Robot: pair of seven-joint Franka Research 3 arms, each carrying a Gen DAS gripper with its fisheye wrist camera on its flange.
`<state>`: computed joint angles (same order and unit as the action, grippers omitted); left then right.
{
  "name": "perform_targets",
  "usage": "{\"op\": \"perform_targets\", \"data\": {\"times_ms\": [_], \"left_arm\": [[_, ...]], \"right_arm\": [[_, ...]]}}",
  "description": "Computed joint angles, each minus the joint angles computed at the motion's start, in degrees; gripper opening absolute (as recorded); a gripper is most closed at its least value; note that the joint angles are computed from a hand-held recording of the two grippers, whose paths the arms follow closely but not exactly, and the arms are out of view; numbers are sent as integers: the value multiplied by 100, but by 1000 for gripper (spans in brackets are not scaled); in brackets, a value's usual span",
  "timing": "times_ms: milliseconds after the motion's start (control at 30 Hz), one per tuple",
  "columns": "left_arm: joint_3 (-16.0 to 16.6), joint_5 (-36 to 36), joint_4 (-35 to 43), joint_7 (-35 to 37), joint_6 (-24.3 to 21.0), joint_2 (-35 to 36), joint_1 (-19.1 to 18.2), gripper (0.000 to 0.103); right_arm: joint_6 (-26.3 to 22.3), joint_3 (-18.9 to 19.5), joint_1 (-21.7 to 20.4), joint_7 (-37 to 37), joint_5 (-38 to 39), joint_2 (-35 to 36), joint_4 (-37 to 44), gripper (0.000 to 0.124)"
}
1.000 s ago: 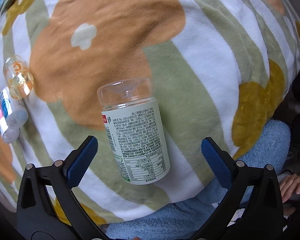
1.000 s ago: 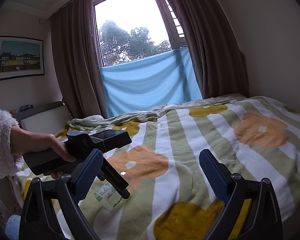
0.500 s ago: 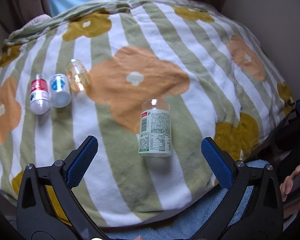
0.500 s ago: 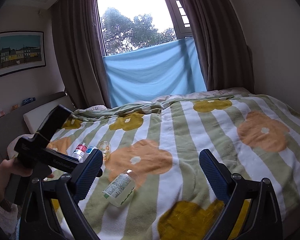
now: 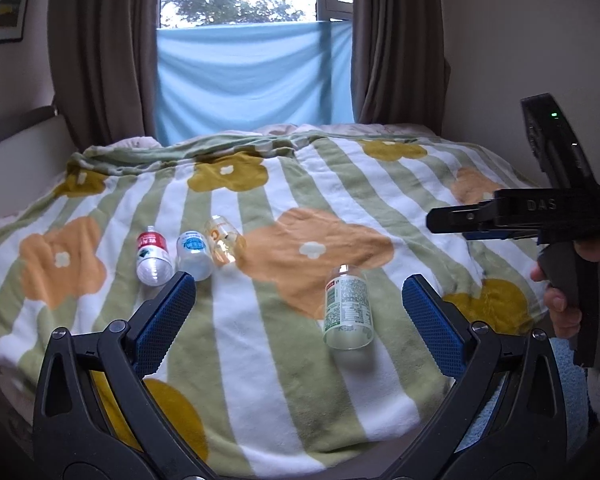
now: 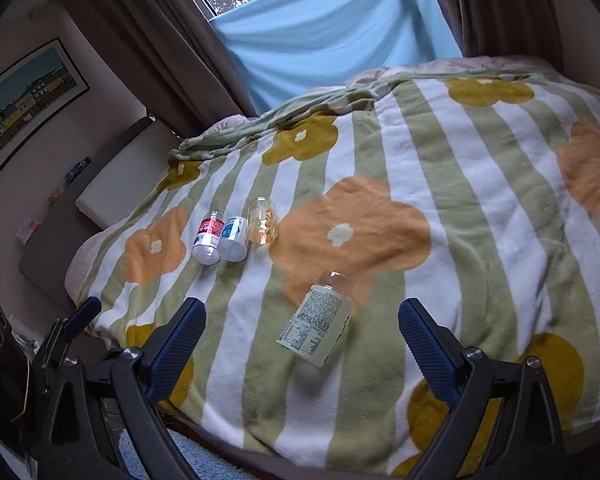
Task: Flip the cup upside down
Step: 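Withdraw the left tool while moving the right tool toward the standing cup, then close the right tool around the body of the clear cup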
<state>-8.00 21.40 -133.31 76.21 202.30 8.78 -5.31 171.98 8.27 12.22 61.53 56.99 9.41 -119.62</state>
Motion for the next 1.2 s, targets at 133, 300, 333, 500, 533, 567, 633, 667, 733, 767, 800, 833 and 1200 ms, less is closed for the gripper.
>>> {"op": "perform_targets", "data": {"times_ms": [133,300,333,500,533,567,633,667,733,767,800,833,1200], "left_arm": [[-42,271,-45,-294,268,152,207,103],[-279,1258,222,-1224,345,491,769,103],[-292,1392,277,-1356,351,558,828,103],[-365,1925,523,-1901,365,870,1067,103],[-382,2024,583,-1996,381,947,1114,103],[-367,2058,613,-2037,413,1009,1117,103],[-362,2164,681,-2120,425,1118,1138,103],[-344,2174,699,-2130,408,1151,1120,103],[-315,2160,729,-2122,368,1202,1083,103],[-327,2181,747,-2149,344,1221,1098,103],[-364,2244,770,-2207,334,1245,1146,103],[-427,2366,803,-2306,334,1280,1236,103],[-565,2788,1001,-2752,232,1436,1450,103]], "right_arm": [[-931,-317,40,1248,-1111,672,699,96],[-2020,-322,-151,2143,-1735,1587,1754,96],[-2191,-335,-168,2316,-1847,1769,1966,96],[-2920,-434,-187,3130,-2465,2571,2967,96],[-3045,-460,-177,3286,-2588,2716,3152,96],[-3173,-480,-173,3430,-2700,2848,3325,96],[-3376,-475,-203,3613,-2846,3067,3605,96],[-3463,-477,-212,3703,-2911,3160,3725,96],[-3620,-479,-225,3864,-3027,3345,3962,95],[-3687,-456,-250,3887,-3054,3411,4051,92],[-3785,-428,-278,3890,-3080,3503,4183,84],[-3895,-402,-304,3892,-3098,3573,4294,79],[-3975,-407,-270,3891,-3275,3639,4473,65]]}}
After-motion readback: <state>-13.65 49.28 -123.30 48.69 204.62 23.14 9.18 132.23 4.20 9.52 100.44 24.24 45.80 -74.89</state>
